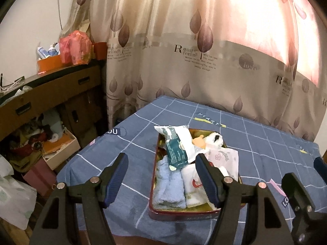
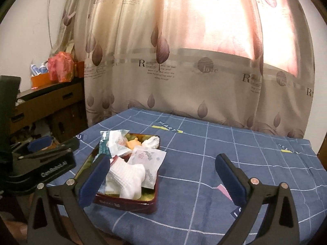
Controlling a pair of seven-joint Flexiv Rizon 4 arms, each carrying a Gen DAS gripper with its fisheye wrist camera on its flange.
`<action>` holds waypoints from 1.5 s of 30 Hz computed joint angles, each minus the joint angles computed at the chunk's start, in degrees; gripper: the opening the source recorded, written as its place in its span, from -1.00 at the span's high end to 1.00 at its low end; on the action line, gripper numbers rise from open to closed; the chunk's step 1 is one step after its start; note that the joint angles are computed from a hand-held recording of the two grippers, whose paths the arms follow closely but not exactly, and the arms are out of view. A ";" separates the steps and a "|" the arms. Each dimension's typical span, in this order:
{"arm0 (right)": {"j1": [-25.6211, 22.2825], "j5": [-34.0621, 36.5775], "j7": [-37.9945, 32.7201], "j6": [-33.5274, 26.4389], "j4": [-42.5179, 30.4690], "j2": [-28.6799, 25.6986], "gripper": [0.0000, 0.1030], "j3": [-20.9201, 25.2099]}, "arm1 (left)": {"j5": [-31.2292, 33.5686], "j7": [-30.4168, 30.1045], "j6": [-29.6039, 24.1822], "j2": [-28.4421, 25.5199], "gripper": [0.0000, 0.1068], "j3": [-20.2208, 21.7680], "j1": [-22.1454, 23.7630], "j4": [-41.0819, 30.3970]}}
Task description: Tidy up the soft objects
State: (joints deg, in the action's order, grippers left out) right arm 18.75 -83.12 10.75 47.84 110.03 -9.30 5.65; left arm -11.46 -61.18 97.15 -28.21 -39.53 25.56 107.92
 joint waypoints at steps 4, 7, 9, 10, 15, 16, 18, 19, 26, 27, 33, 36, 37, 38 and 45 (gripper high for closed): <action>0.27 -0.55 0.33 -0.74 0.15 0.43 -0.97 0.23 | 1.04 0.51 1.01 0.38 -0.31 0.84 -0.81 0.32; 0.06 -1.14 1.53 -0.63 0.49 0.97 -0.97 0.33 | 2.03 0.31 1.60 0.60 -0.31 1.60 -1.43 0.42; 0.01 -1.22 2.19 -1.25 0.71 1.26 -0.97 0.45 | 2.46 0.27 1.38 0.50 -0.31 0.79 -0.80 0.57; -0.08 -1.37 2.54 -1.23 0.84 1.41 -0.97 0.49 | 2.59 0.37 1.06 0.38 -0.31 0.09 -0.24 0.59; -0.21 -1.29 2.72 -1.66 0.84 1.42 -0.97 0.68 | 3.72 0.51 1.81 0.54 -0.31 0.70 -0.85 0.84; -0.18 -1.19 2.46 -1.83 0.81 1.37 -0.97 0.70 | 3.82 0.44 1.77 0.60 -0.31 1.18 -1.28 0.74; -0.21 -1.11 2.14 -1.64 0.83 1.34 -0.97 0.70 | 4.04 0.69 1.55 0.46 -0.31 0.77 -1.03 0.73; -0.20 -1.22 2.15 -1.68 0.85 1.33 -0.97 0.69 | 4.05 0.70 1.59 0.53 -0.31 0.69 -0.95 0.84; -0.10 -0.76 2.00 -2.04 0.74 1.22 -0.97 0.71 | 3.67 0.90 0.93 0.78 -0.31 0.52 -0.80 1.03; -0.08 -0.67 1.89 -2.08 0.67 1.13 -0.97 0.68 | 3.59 1.01 1.00 0.80 -0.31 0.67 -0.98 1.06; -0.06 -0.17 1.50 -1.99 0.67 1.09 -0.97 0.61 | 3.08 1.34 0.76 1.26 -0.31 1.58 -1.78 1.21; -0.13 -0.40 1.58 -1.85 0.73 1.14 -0.97 0.57 | 2.62 1.83 0.53 1.28 -0.31 1.02 -1.34 1.37; -0.10 -0.39 1.57 -2.04 0.74 1.12 -0.97 0.58 | 2.50 1.88 0.58 1.33 -0.31 1.36 -1.63 1.34; -0.06 -0.30 1.56 -2.25 0.71 1.09 -0.97 0.60 | 2.40 1.95 0.58 1.39 -0.31 1.51 -1.76 1.36; -0.03 0.56 1.64 -2.39 0.73 0.89 -0.97 0.61 | 1.85 2.25 0.73 1.39 -0.31 1.41 -1.79 1.50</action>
